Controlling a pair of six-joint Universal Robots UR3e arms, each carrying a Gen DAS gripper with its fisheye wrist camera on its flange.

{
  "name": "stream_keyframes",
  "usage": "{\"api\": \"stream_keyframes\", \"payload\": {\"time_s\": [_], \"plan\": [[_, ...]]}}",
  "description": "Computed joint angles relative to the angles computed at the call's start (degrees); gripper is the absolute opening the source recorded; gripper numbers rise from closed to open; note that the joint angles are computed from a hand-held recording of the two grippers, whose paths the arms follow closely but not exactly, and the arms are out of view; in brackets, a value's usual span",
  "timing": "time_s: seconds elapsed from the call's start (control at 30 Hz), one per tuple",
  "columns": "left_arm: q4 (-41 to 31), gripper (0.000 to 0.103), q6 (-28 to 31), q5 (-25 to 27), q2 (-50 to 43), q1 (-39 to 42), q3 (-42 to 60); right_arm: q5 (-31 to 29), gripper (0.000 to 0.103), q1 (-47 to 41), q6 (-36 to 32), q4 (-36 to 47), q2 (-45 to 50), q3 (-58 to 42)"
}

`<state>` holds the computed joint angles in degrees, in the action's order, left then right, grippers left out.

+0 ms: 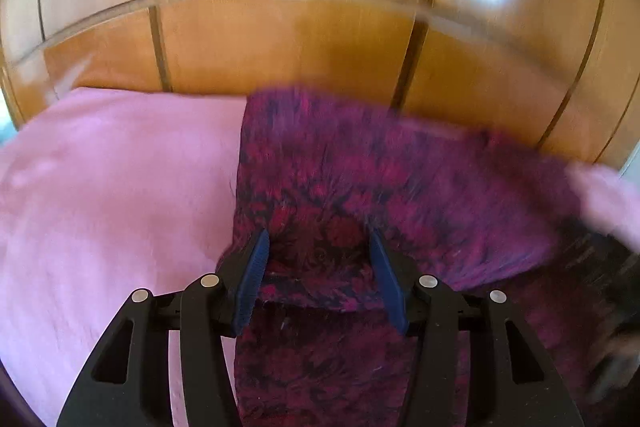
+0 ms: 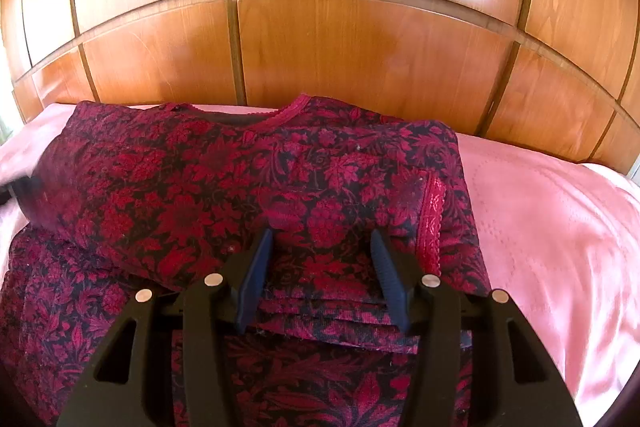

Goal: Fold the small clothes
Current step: 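Lay the hem over the collar with the right gripper and release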

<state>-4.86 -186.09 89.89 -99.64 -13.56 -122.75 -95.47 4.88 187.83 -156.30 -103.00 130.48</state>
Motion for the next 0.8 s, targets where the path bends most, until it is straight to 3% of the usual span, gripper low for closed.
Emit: {"api": "stream_keyframes", "payload": {"time_s": [0.07, 0.2, 0.23, 0.3, 0.37, 0.43, 0.8], "plan": [[1.9, 0.051, -0.5, 2.0, -1.6, -1.1, -0.1, -0.3, 0.051, 0.2, 0.0, 0.0, 0.0, 0.0], [-4.4, 0.051, -3.4, 5.0, 2.3, -2.9, 1.4, -0.6, 0.051, 0.4, 0.0, 0.3, 0.0, -0.2], [-6.4, 0.056, -4.2, 5.3, 5.3, -3.4, 0.8, -0.9, 0.052, 0.7, 0.1, 0.6, -0.1, -0.4], [-6.8, 0.063, -4.8, 4.9, 9.6, -3.8, -1.6, -1.8, 0.061, 1.2, 0.0, 1.4, -0.3, -1.1], [-7.0, 0.064, -4.9, 5.4, 14.3, -4.3, -4.0, -2.3, 0.085, 1.3, 0.7, 3.1, -2.2, -1.4], [-7.2, 0.067, -5.2, 6.4, 18.9, -5.4, -6.9, 0.3, 0.091, -0.5, 1.6, 6.0, -7.0, -0.3], [-12.7, 0.067, -8.9, 8.3, 36.1, -10.7, -17.3, 6.1, 0.094, -5.0, 0.2, 30.9, -30.1, 3.7]]}}
